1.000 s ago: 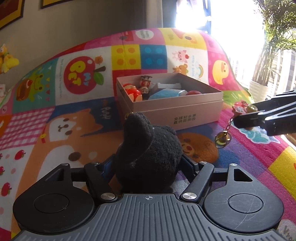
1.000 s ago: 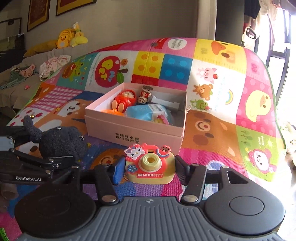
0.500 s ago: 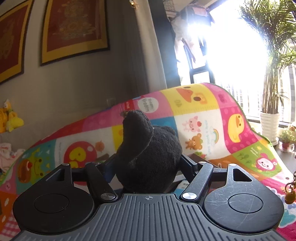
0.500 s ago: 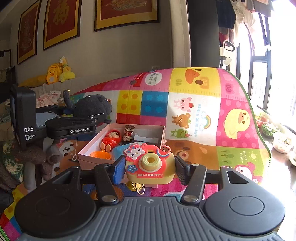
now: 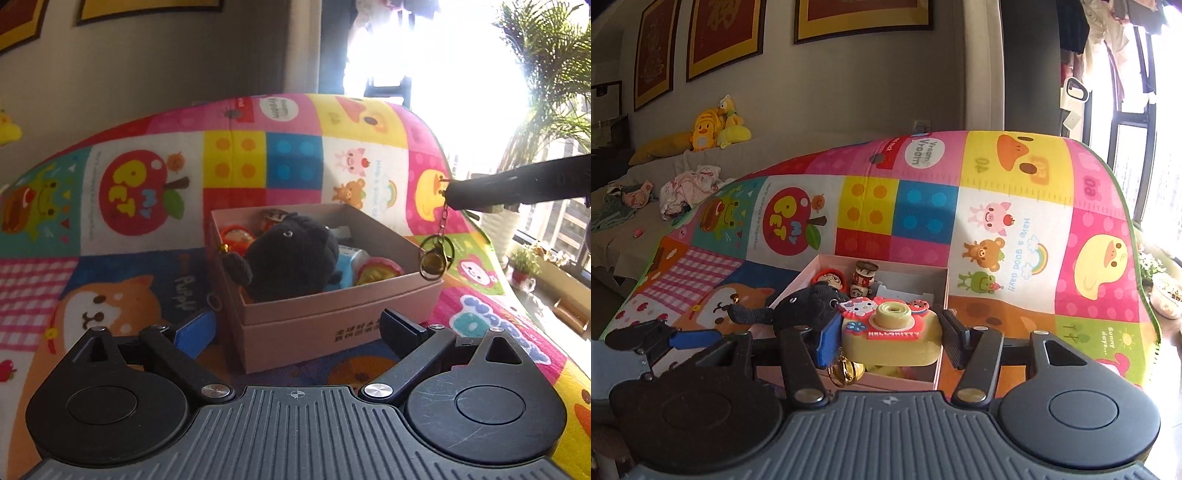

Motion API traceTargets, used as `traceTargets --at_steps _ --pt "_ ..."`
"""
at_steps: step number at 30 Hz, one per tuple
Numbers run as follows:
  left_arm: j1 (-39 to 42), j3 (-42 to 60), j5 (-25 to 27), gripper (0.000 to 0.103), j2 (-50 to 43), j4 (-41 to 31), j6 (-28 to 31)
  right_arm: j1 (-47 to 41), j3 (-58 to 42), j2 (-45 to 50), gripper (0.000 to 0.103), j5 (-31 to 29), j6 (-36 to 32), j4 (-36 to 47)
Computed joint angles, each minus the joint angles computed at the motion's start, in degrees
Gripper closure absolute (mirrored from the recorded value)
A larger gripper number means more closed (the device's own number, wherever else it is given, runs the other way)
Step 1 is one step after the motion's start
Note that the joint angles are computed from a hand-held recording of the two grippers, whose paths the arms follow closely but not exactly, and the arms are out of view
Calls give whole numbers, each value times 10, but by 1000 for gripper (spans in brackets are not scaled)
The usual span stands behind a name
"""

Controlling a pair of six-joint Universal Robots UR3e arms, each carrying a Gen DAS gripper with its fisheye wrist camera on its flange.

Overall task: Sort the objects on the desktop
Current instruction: 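Drop the plush into the pink box with the left gripper while the right drops the Hello Kitty toy in, then press the black plush down into the pink box with the right gripper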

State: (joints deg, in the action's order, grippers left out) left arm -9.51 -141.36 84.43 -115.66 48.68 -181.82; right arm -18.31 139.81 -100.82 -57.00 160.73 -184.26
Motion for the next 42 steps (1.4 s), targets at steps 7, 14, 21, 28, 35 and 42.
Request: traceTargets --at_steps 7,14,21,28,35,42 --pt "61 -67 -30 1 23 5 -18 155 -287 258 36 -155 129 -13" --pt "102 -83 -66 1 -25 49 -40 194 -377 316 15 -122 145 120" --pt "118 -80 -81 1 -8 -7 -37 222 -457 384 21 -118 148 252" --pt "124 -83 -106 0 -24 4 -26 238 -382 352 30 -155 128 73" --pt "119 -80 -100 0 -29 8 -25 226 -381 415 29 -129 117 -58" --pt "123 -83 -106 0 -33 14 -20 173 -280 361 16 -103 74 -29"
